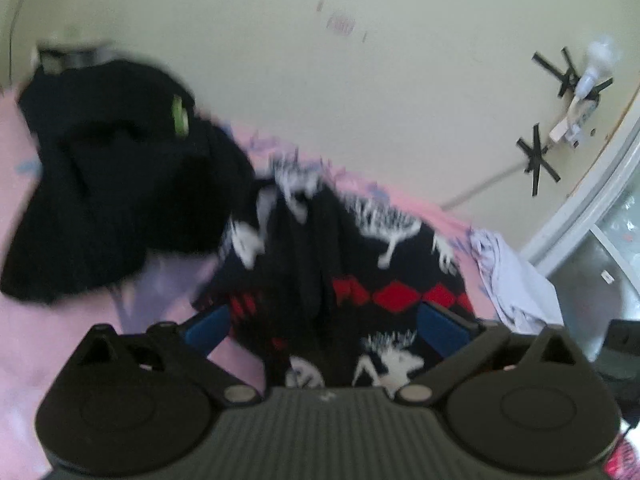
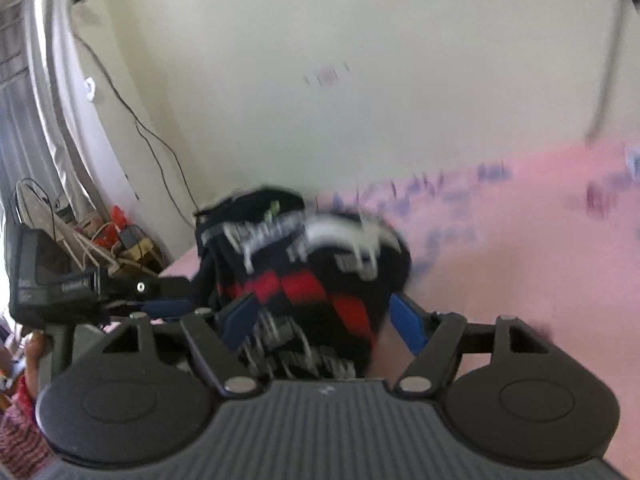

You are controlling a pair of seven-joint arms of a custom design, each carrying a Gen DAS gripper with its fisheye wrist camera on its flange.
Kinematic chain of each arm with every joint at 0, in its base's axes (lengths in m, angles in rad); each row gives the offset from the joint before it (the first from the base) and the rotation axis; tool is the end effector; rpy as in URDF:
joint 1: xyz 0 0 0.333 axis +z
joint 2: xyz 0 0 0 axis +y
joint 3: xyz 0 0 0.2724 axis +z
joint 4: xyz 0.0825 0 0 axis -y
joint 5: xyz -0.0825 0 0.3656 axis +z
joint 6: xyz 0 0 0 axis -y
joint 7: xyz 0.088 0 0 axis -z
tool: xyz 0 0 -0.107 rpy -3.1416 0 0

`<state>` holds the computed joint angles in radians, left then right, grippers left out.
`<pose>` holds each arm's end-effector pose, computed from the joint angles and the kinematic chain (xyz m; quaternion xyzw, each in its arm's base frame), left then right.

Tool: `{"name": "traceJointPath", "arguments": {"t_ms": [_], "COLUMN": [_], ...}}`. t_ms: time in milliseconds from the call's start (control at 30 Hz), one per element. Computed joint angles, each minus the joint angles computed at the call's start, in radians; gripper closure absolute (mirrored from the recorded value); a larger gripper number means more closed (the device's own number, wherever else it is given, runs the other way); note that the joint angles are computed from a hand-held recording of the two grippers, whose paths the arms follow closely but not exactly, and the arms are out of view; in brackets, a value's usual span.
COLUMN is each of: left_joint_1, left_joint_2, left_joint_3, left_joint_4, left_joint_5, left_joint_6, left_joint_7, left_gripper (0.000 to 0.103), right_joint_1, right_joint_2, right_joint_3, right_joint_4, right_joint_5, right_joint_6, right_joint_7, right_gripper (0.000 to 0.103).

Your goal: Fold small clothes

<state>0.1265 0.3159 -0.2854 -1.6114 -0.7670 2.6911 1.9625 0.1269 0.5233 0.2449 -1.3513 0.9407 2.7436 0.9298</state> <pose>0.6652 -0.0600 0.4964 -0.6484 0.6040 -0.4576 0.0737 0.6889 0.1900 0.4839 -0.6558 0.5392 -0.0623 0.5247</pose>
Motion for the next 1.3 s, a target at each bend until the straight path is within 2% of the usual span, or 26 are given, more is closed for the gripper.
{"name": "traceJointPath", "arguments": {"t_ms": [67, 167, 233, 300, 333, 367, 433, 500, 567, 733, 867, 933, 1000, 1033, 1067, 1133, 1200, 1233, 1300], "left_joint_1": [0.012, 0.025, 0.030, 0.039, 0.041, 0.042, 0.035, 0.017, -0.001, -0.066, -0.090, -0.110, -0.135, -0.150, -0.165, -0.197, -0.216, -0.228, -0.273], "left_joint_2": [0.036, 0.077, 0.082, 0.083, 0.083, 0.083, 0.078, 0.071, 0.071, 0.087, 0.164, 0.220, 0.278, 0.303, 0.321, 0.335, 0.320, 0.299, 0.263], "left_joint_3": [-0.006, -0.016, -0.023, -0.028, -0.030, -0.029, -0.025, -0.013, -0.013, -0.026, -0.075, -0.095, -0.108, -0.110, -0.109, -0.089, -0.068, -0.050, 0.010], "left_joint_4": [0.040, 0.085, 0.086, 0.084, 0.083, 0.081, 0.074, 0.072, 0.078, 0.112, 0.220, 0.301, 0.385, 0.420, 0.448, 0.477, 0.463, 0.436, 0.394], "left_joint_5": [-0.018, -0.047, -0.065, -0.088, -0.098, -0.103, -0.099, -0.060, -0.019, 0.087, 0.086, 0.093, 0.111, 0.126, 0.147, 0.208, 0.268, 0.306, 0.430], "left_joint_6": [-0.065, -0.118, -0.118, -0.123, -0.124, -0.125, -0.116, -0.112, -0.123, -0.132, -0.203, -0.246, -0.283, -0.297, -0.304, -0.306, -0.279, -0.251, -0.198], "left_joint_7": [-0.016, -0.028, -0.022, -0.014, -0.010, -0.007, -0.009, -0.028, -0.032, -0.046, -0.035, -0.039, -0.052, -0.063, -0.075, -0.108, -0.136, -0.159, -0.244], "left_gripper": [0.000, 0.000, 0.000, 0.000, 0.000, 0.000, 0.001, 0.002, 0.002, 0.002, 0.002, 0.002, 0.002, 0.002, 0.002, 0.002, 0.001, 0.000, 0.000], "right_joint_1": [-0.025, -0.025, 0.001, 0.025, 0.043, 0.066, 0.102, 0.089, 0.064, -0.001, -0.016, -0.002, 0.014, 0.012, 0.001, -0.012, -0.043, -0.064, -0.078], "right_joint_2": [0.015, 0.096, 0.172, 0.259, 0.282, 0.297, 0.307, 0.273, 0.217, -0.011, -0.164, -0.228, -0.268, -0.280, -0.289, -0.298, -0.291, -0.293, -0.308], "right_joint_3": [0.025, 0.021, 0.008, -0.002, -0.007, -0.022, -0.056, -0.040, -0.014, 0.031, -0.011, -0.057, -0.101, -0.111, -0.111, -0.121, -0.107, -0.088, -0.071], "right_joint_4": [0.008, 0.114, 0.218, 0.343, 0.376, 0.402, 0.428, 0.378, 0.290, -0.049, -0.241, -0.315, -0.361, -0.375, -0.385, -0.399, -0.394, -0.398, -0.417], "right_joint_5": [0.059, 0.064, 0.019, -0.047, -0.078, -0.129, -0.226, -0.245, -0.228, -0.105, -0.044, -0.070, -0.121, -0.127, -0.111, -0.087, 0.016, 0.111, 0.274], "right_joint_6": [-0.026, -0.103, -0.134, -0.187, -0.175, -0.171, -0.164, -0.141, -0.105, 0.071, 0.155, 0.191, 0.210, 0.210, 0.204, 0.168, 0.129, 0.128, 0.150], "right_joint_7": [0.000, 0.067, 0.138, 0.235, 0.239, 0.261, 0.317, 0.323, 0.296, 0.131, 0.085, 0.099, 0.138, 0.147, 0.140, 0.160, 0.120, 0.051, -0.095], "right_gripper": [0.037, 0.037, 0.028, 0.016, 0.014, 0.015, 0.023, 0.041, 0.053, 0.055, 0.054, 0.054, 0.049, 0.046, 0.038, 0.033, 0.027, 0.025, 0.013]}}
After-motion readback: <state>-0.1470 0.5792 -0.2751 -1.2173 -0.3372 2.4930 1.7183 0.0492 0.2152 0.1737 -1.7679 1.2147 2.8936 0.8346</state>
